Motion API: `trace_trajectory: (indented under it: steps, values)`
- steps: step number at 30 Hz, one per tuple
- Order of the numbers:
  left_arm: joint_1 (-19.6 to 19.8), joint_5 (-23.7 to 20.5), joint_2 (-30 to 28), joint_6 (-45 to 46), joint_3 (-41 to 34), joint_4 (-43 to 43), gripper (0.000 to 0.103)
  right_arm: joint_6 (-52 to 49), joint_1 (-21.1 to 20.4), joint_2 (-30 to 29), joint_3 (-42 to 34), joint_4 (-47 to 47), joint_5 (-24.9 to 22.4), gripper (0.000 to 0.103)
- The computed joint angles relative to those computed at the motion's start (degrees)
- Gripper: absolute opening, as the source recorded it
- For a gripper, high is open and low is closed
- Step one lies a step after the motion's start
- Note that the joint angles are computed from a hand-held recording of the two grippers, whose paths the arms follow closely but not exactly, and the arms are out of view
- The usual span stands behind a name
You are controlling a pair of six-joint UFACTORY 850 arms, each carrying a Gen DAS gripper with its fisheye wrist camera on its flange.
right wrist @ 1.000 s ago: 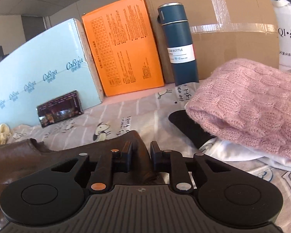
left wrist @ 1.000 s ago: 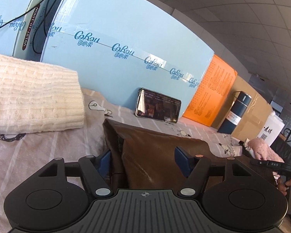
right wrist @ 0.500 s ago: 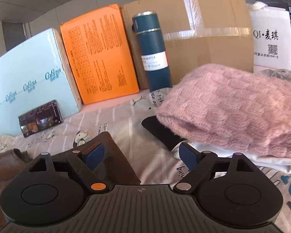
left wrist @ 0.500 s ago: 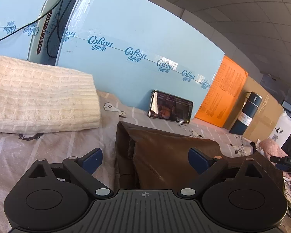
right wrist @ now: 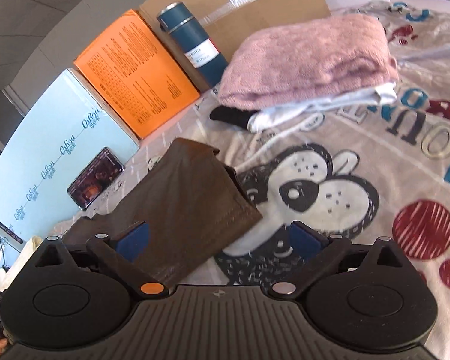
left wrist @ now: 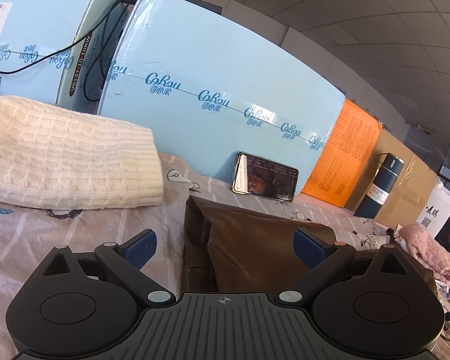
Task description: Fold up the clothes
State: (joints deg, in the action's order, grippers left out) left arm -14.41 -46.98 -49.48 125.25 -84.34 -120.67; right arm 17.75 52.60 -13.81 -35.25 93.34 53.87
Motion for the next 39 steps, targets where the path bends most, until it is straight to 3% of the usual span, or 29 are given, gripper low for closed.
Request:
trace_trajectory:
  steps: [5,9,13,17,18,19,20,21,25,29,34,39]
  values:
    - [0.2,-0.7,0.1,-0.6,0.2,0.9,0.099,8.8,-0.3,-0.2,1.0,-5.9,-1.7,0.1]
    - [-0.1,1.8,0.0,-2.1,-0.5,3.1,0.1,16.5,-2.6,-0.8,1.9,-15.2,-1.7,0.1]
    - [-0.6,5.1,-0.9,-5.9,-2.2,7.5,0.1,21.2,-5.6,-3.8,0.9,-21.1,1.6,0.1]
    - [-1.0,6.4,-1.5,-8.3,-3.4,11.5,0.1,21.9,-6.7,-6.8,-1.3,-19.6,5.2,0.094]
    - [-1.1,6.7,-1.6,-8.8,-3.7,12.3,0.1,22.6,-6.9,-7.4,-1.5,-19.6,5.6,0.084]
    - [-1.2,7.2,-1.7,-9.1,-3.8,13.0,0.1,23.4,-7.1,-8.0,-1.8,-19.6,6.1,0.066]
    - [-1.3,7.6,-1.7,-9.3,-3.9,13.5,0.101,24.3,-7.3,-8.5,-2.0,-19.9,6.3,0.056]
    - [-1.4,7.7,-1.7,-9.3,-3.9,13.8,0.101,25.6,-7.7,-8.8,-2.0,-21.2,6.0,0.039]
    - [-1.0,6.1,-1.7,-9.2,-3.5,13.5,0.102,26.9,-6.4,-9.9,-1.8,-21.3,10.4,0.014]
    - [-0.6,3.7,-1.9,-10.2,-3.7,14.4,0.102,27.5,-3.8,-9.7,-0.9,-18.0,16.1,0.005]
    - [-0.2,-4.0,-2.8,-12.9,-5.3,25.1,0.102,21.6,-1.5,-8.8,-1.1,-11.3,19.7,0.004]
    - [-0.7,-2.2,-2.0,-11.0,-4.1,24.1,0.102,14.9,-1.3,-7.9,-2.9,-10.5,19.9,0.004]
